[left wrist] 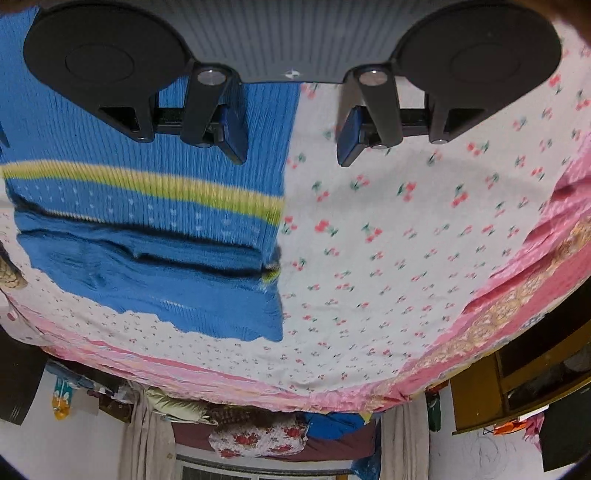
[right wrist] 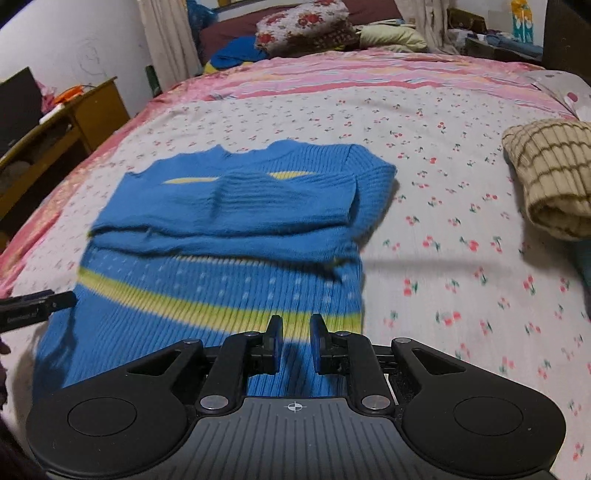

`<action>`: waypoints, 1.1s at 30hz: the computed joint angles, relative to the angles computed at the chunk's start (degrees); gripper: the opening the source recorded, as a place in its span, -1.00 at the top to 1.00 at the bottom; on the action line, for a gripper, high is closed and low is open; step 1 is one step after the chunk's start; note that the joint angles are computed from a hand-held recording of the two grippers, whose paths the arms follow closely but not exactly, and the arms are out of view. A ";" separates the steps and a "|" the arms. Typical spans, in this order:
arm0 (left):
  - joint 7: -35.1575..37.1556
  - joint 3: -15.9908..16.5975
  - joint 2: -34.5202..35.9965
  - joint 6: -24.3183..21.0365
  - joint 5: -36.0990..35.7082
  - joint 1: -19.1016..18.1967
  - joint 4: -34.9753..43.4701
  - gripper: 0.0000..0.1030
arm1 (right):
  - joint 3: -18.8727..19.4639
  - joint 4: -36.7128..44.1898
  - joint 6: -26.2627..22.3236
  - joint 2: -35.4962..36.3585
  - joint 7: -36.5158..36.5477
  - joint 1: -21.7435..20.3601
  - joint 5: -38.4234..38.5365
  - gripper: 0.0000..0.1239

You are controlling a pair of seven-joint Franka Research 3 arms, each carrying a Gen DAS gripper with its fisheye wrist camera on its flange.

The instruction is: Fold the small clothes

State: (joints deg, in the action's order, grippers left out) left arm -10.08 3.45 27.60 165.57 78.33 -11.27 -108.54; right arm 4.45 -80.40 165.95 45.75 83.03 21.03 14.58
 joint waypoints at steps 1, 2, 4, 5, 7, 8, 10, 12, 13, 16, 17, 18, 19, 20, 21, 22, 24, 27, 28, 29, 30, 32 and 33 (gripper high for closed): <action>0.39 -0.16 -0.85 -0.36 -0.32 -0.06 -1.20 -0.15 | 0.84 -1.67 0.47 -0.93 -0.48 -0.67 0.63 0.73; 0.96 -0.44 -1.77 -0.54 -0.67 -0.02 -2.53 -0.15 | 1.63 -3.26 0.80 -1.79 -0.87 -1.30 1.36 0.73; 1.73 -0.98 -3.30 0.06 -0.91 0.30 -4.81 -0.15 | 2.87 -6.82 1.16 -3.92 -1.37 -2.35 2.95 0.71; 2.28 -1.33 -4.18 0.23 -1.16 0.46 -6.14 -0.15 | 3.50 -8.32 1.23 -4.83 -1.73 -2.90 3.74 0.70; 3.10 -1.99 -6.05 0.04 -1.66 0.65 -8.82 -0.15 | 4.42 -10.94 1.72 -6.50 -2.50 -3.70 5.11 0.70; 3.16 -2.30 -7.11 -0.05 -1.69 0.73 -10.29 -0.15 | 5.00 -12.17 2.08 -7.34 -3.12 -4.22 5.83 0.70; 3.10 -3.02 -9.08 -0.10 -1.92 1.11 -13.03 -0.15 | 6.25 -14.64 2.74 -9.06 -4.41 -5.30 7.44 0.69; 3.42 -3.84 -10.74 0.50 -2.83 1.83 -15.58 -0.15 | 7.27 -17.17 3.28 -10.83 -5.74 -6.28 9.02 0.69; 3.82 -4.26 -11.50 0.61 -3.41 2.10 -16.81 -0.15 | 7.63 -18.20 3.26 -11.64 -6.35 -6.65 9.70 0.69; 4.30 -5.08 -12.76 0.21 -3.37 2.26 -18.88 -0.15 | 8.19 -21.59 3.13 -14.16 -7.92 -7.29 11.57 0.69; 4.31 -5.31 -12.92 0.36 -3.24 2.33 -19.26 -0.15 | 8.24 -22.59 3.00 -14.91 -8.39 -7.40 12.07 0.69; 4.06 -5.45 -13.02 0.62 -2.98 2.41 -19.51 -0.15 | 8.26 -23.74 2.85 -15.76 -8.81 -7.46 12.57 0.69; 3.56 -5.54 -12.96 1.06 -2.60 2.46 -19.55 -0.15 | 8.01 -24.69 2.77 -16.43 -8.88 -7.24 12.93 0.69; 2.70 -5.51 -12.78 1.74 -1.89 2.50 -19.44 -0.14 | 7.65 -25.54 2.56 -17.04 -8.77 -6.96 13.19 0.69; 1.72 -5.46 -12.54 2.39 -1.12 2.51 -19.23 -0.14 | 7.36 -26.35 2.23 -17.62 -8.64 -6.75 13.44 0.69; 1.21 -5.48 -12.37 2.77 -0.74 2.53 -19.07 -0.14 | 7.15 -27.25 1.96 -18.20 -8.44 -6.54 13.77 0.69; 0.68 -5.51 -11.67 3.60 -0.09 2.52 -18.41 -0.14 | 6.80 -28.56 0.84 -19.10 -8.08 -6.36 14.37 0.69; 0.38 -5.46 -10.71 4.95 0.87 2.31 -17.48 -0.14 | 5.82 -30.57 0.24 -20.28 -7.33 -5.47 14.33 0.69; 0.13 -5.34 -10.45 4.90 1.33 2.08 -17.20 -0.11 | 5.53 -31.07 0.09 -20.55 -7.03 -5.22 14.23 0.69; -0.24 -5.22 -10.27 5.04 1.74 1.98 -17.00 -0.09 | 5.47 -31.42 -0.17 -20.73 -6.91 -5.21 14.35 0.68; -1.10 -5.02 -10.14 5.45 2.46 1.93 -16.83 -0.03 | 5.41 -31.58 -0.41 -20.79 -6.75 -5.18 14.45 0.67; -3.34 -4.71 -9.98 7.08 3.90 2.21 -16.61 0.09 | 5.35 -32.00 -0.53 -20.99 -6.70 -5.11 14.54 0.66; -4.59 -4.57 -9.94 7.85 4.61 2.37 -16.53 0.19 | 5.36 -32.17 -0.37 -21.07 -6.77 -5.06 14.58 0.65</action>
State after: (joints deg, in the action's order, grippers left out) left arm -14.67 -1.12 17.66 173.41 82.94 -8.89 -125.07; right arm 9.81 -112.57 165.58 24.68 76.25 15.97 29.16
